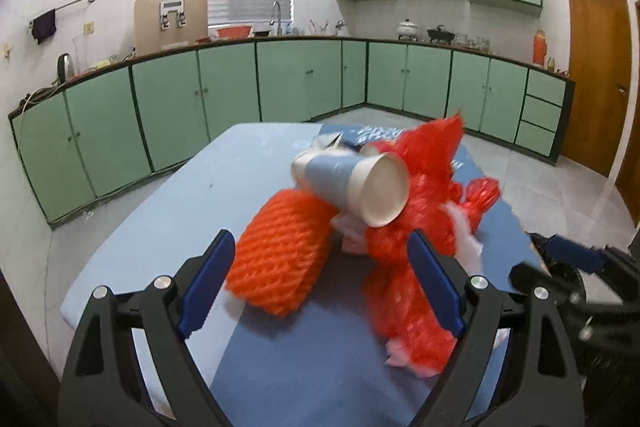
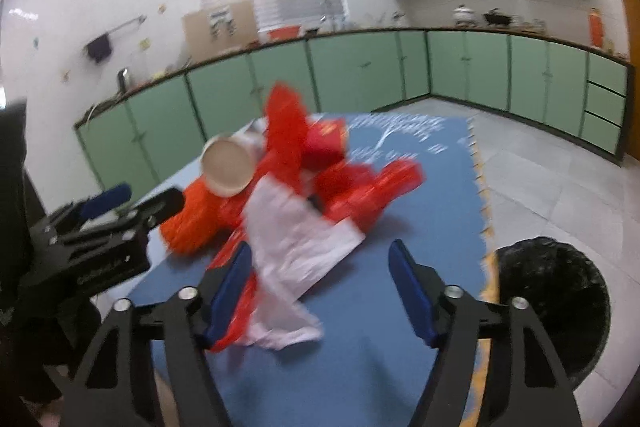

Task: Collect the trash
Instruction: 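Grasp the white tissue with the right tool while the left tool grasps the paper cup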

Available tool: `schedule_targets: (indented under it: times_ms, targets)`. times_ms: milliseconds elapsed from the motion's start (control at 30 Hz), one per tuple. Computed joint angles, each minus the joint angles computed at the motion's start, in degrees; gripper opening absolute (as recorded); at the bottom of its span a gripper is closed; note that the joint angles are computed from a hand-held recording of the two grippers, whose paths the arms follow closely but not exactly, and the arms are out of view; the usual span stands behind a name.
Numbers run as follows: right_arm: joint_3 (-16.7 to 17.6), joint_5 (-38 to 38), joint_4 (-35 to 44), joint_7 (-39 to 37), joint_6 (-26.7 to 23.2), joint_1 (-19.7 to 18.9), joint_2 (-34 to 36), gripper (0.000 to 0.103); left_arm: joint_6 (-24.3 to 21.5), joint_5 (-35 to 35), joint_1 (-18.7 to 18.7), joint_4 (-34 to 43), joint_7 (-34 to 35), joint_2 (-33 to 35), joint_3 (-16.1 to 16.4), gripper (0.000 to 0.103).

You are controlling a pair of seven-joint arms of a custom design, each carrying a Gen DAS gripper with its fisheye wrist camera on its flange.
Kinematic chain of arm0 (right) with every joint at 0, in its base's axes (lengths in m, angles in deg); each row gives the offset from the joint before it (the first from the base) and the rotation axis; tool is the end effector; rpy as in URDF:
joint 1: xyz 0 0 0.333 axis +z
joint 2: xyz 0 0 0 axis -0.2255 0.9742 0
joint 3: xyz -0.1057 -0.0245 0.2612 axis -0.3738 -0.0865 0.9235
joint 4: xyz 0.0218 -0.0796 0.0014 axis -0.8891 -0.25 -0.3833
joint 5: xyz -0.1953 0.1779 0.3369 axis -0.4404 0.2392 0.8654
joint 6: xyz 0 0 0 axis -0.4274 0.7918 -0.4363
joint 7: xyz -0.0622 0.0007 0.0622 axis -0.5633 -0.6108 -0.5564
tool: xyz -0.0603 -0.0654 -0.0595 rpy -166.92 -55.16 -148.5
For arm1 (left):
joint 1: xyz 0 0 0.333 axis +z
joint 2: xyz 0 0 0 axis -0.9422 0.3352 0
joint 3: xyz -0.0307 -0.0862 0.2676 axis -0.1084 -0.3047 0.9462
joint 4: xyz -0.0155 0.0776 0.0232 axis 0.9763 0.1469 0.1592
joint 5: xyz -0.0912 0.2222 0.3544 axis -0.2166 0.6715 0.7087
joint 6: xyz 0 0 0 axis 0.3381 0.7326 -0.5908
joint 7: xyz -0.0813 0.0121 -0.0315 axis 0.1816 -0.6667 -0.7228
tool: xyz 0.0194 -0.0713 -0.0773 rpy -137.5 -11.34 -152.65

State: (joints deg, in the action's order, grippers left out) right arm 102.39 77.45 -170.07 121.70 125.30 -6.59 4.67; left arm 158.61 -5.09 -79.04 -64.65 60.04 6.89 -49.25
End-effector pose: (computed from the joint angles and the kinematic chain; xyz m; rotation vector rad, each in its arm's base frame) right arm 0.4642 0.1658 0.4216 -1.6056 1.4579 -0.6581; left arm 0.4773 -0.3157 0.4928 -1.4966 1.6733 -0.9650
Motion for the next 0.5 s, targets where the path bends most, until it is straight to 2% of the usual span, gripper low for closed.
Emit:
schedule_targets:
  times_ms: [33,67,100,200,233,267,300,333,367,500]
  targets:
    - [1.51,0.38,0.52,-1.16,-1.04,-0.92,0.59,0.062,0.24,-1.25,-0.12,-0.55,0.84,-0.34,0.49,0.085]
    - [1.02,-0.16,0.57,-1.16,-1.44,-0.16,1.0,0.056,0.68,-1.84,0.08,-0.73,1.29,-0.21,0.78,0.085]
    - [-1.47,-1.48,1.07,-0.77,-2.38,2.27,1.83,0.05,0.9,-2.85,0.13,-1.11,1.96,-0.4,1.04,0.085]
    - [-13.25,-4.57,2.33,-0.61,-4.66,13.8,3.69,0.037,1.42,-3.48,0.78,-1.43,2.08,-0.45,0.81,0.085]
    - [-17.16,-5.16,2.74,-1.1,-5.19,17.74,4.18,0.029,1.66,-3.43,0.99,-1.61,2.09,-0.58,0.75,0.085]
    - [-19.82,-5.38,3.07,-1.68,-5.93,20.44,4.32,0.016,1.93,-3.58,1.1,-1.79,2.31,-0.72,0.71,0.085]
    - [-23.48,-5.17,3.16,-2.82,-6.45,24.2,4.21,0.008,2.44,-2.93,1.39,-2.36,1.54,-0.86,0.4,0.085]
    - [-25.14,-4.73,2.89,-3.62,-6.28,25.99,3.89,0.008,2.52,-3.31,1.3,-2.15,1.74,-0.58,0.2,0.085]
    - [-26.06,-4.47,2.71,-4.32,-6.06,26.86,3.66,0.005,3.04,-3.91,1.17,-2.36,2.28,-0.52,0.31,0.085]
    - [-22.48,-4.21,0.67,-4.36,-4.79,22.8,1.16,0.003,4.21,-6.99,0.37,-2.04,4.95,0.61,0.18,0.085]
